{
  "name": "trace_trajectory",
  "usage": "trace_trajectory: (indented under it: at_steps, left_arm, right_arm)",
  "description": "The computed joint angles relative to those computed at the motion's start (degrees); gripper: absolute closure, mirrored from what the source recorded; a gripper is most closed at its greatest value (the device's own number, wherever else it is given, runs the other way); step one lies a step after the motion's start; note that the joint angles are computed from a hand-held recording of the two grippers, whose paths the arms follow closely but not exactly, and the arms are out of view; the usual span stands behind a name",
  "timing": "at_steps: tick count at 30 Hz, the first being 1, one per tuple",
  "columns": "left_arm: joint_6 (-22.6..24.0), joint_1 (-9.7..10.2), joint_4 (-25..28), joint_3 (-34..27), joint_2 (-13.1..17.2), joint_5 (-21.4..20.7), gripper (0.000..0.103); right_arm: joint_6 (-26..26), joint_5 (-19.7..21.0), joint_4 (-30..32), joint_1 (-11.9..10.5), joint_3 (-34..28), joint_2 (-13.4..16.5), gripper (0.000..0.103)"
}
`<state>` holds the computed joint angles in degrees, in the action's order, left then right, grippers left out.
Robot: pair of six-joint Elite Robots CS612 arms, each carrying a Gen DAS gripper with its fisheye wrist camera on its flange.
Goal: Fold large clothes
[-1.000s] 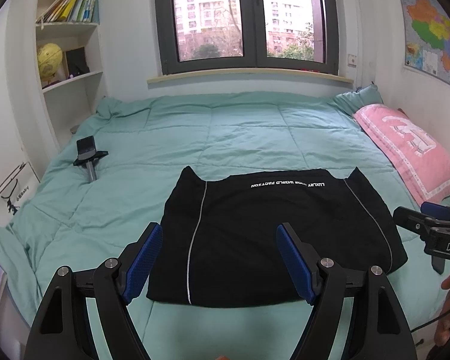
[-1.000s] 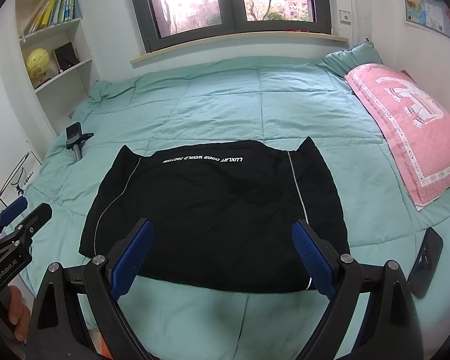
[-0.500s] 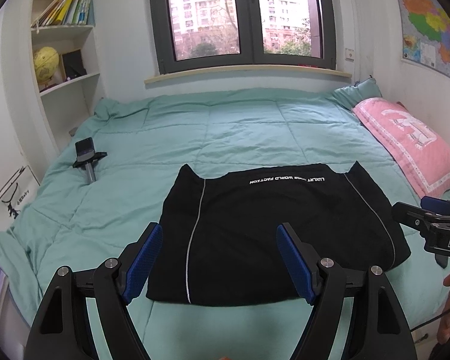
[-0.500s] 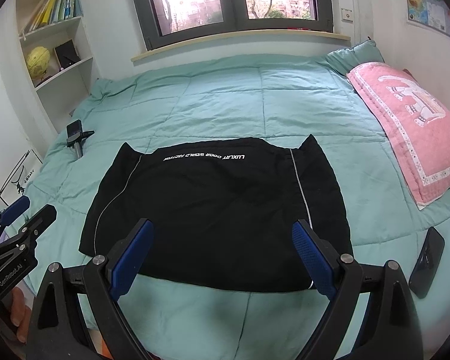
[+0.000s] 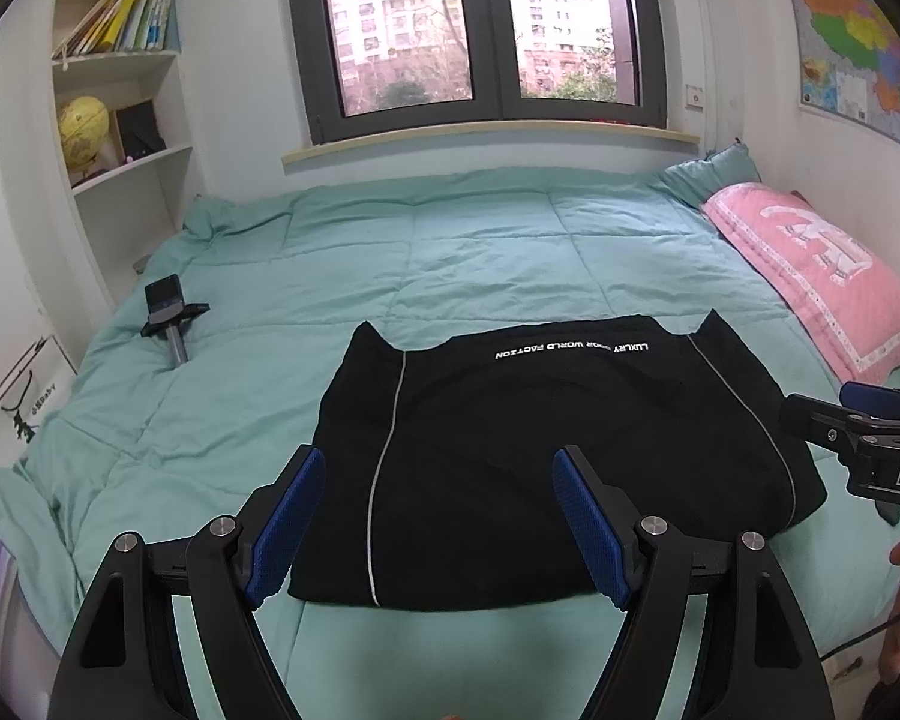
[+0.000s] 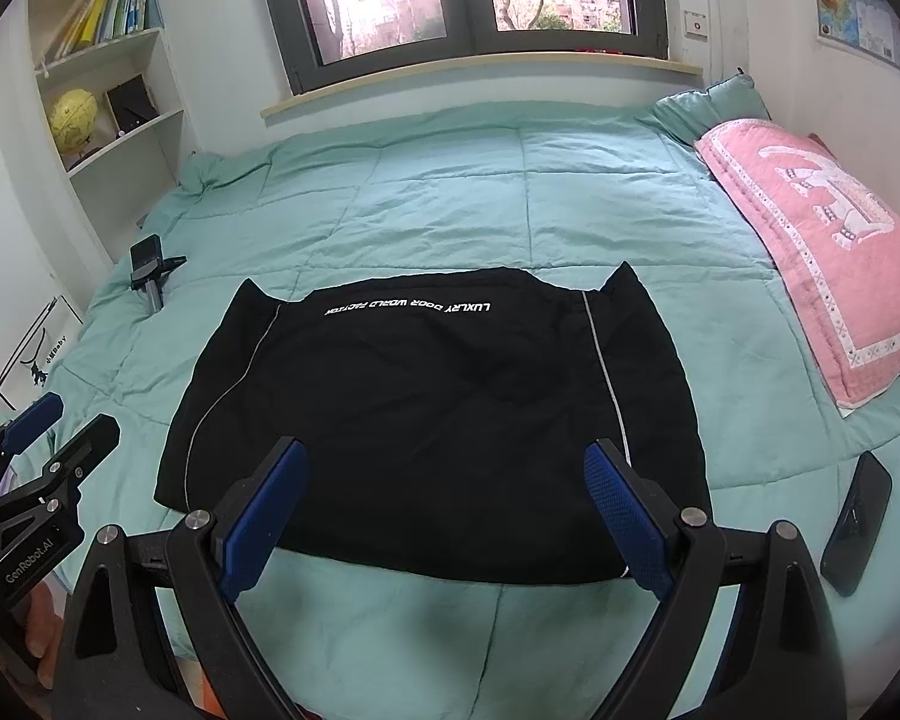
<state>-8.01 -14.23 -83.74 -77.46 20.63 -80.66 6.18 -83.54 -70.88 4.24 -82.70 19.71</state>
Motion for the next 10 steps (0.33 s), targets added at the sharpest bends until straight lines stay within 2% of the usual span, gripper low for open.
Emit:
trace_trajectory:
  at_steps: [4,8,10]
  left_arm:
    - [0.4,-0.08,-0.5,-0.1,0.2,0.5,0.024]
    - [3.2,-0.43,-4.2,-1.1,1.4,2.3,0.024]
    - [3.2,-0.38,-3.7,-0.9,1.2,2.4,0.024]
  right_arm:
    - [0.0,-0.1,0.1,0.0,0.2,-0.1,0.009]
    - [-0.1,-0.1,0.4,0.1,0.3,0.0,0.009]
    - [-0.2,-0.3,0.5,0.1,0.4,0.0,0.009]
